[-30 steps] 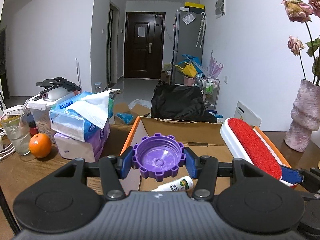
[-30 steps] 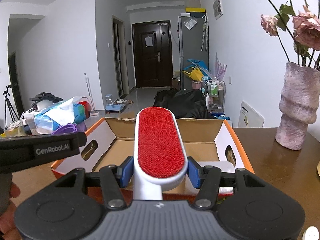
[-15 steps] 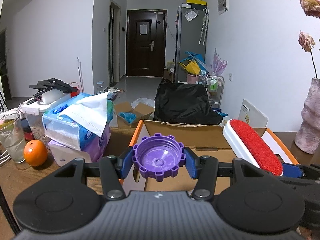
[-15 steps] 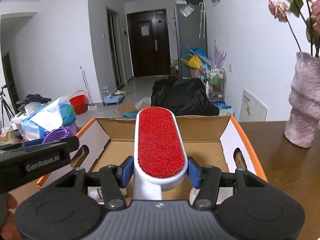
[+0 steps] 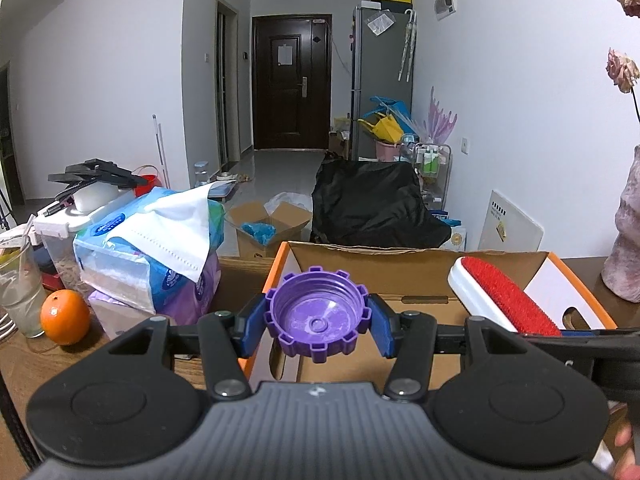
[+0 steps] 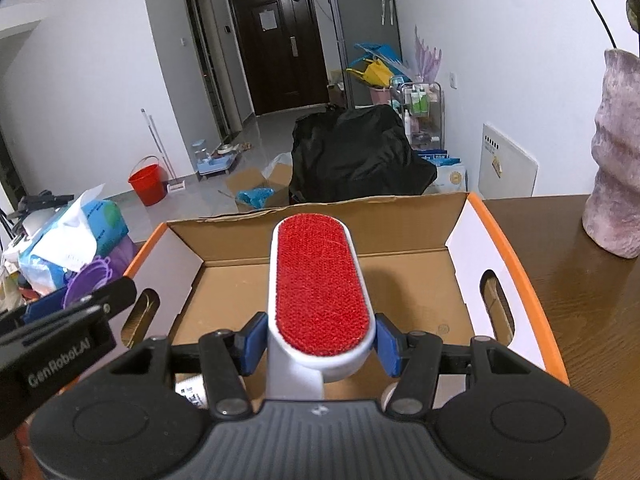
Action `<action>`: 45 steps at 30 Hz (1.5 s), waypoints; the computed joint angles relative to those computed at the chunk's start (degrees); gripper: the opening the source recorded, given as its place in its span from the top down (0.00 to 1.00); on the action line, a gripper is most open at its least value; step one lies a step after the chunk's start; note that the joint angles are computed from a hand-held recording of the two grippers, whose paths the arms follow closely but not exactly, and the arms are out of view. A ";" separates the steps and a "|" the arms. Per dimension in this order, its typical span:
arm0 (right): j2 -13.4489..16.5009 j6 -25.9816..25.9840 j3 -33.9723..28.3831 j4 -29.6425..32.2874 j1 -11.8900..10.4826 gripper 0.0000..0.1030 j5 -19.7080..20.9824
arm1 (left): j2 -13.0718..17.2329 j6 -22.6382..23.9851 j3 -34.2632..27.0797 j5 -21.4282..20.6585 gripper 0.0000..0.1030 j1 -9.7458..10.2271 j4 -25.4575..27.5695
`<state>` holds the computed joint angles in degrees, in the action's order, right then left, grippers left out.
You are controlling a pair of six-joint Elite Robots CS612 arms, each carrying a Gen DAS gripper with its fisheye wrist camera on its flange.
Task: Organize rigid objects
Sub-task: 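Lower the lint brush and purple cap into the box and open both grippers, then withdraw both tools from the cardboard box back over the table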
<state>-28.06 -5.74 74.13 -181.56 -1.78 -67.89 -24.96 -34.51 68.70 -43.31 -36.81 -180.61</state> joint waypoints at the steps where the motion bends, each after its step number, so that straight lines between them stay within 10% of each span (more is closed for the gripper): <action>1: 0.02 -0.05 -0.07 0.02 -0.02 0.46 -0.06 | 0.01 -0.01 -0.02 -0.04 0.47 0.03 0.04; 14: 0.25 -0.23 -0.90 0.86 0.18 0.45 -0.72 | 0.07 0.38 -0.29 -0.91 0.46 0.15 0.96; 17: 0.22 0.71 -0.63 -1.79 0.25 0.26 -2.38 | -0.15 -0.86 -0.19 -0.30 0.26 0.22 2.43; 25: -0.56 1.58 0.60 -4.15 -0.47 0.20 -2.57 | -0.39 -0.55 0.20 2.40 0.01 -0.18 2.52; 45: -0.93 1.36 2.38 -8.39 -1.13 0.00 -1.25 | -1.13 -2.20 1.13 3.61 0.00 -0.62 2.81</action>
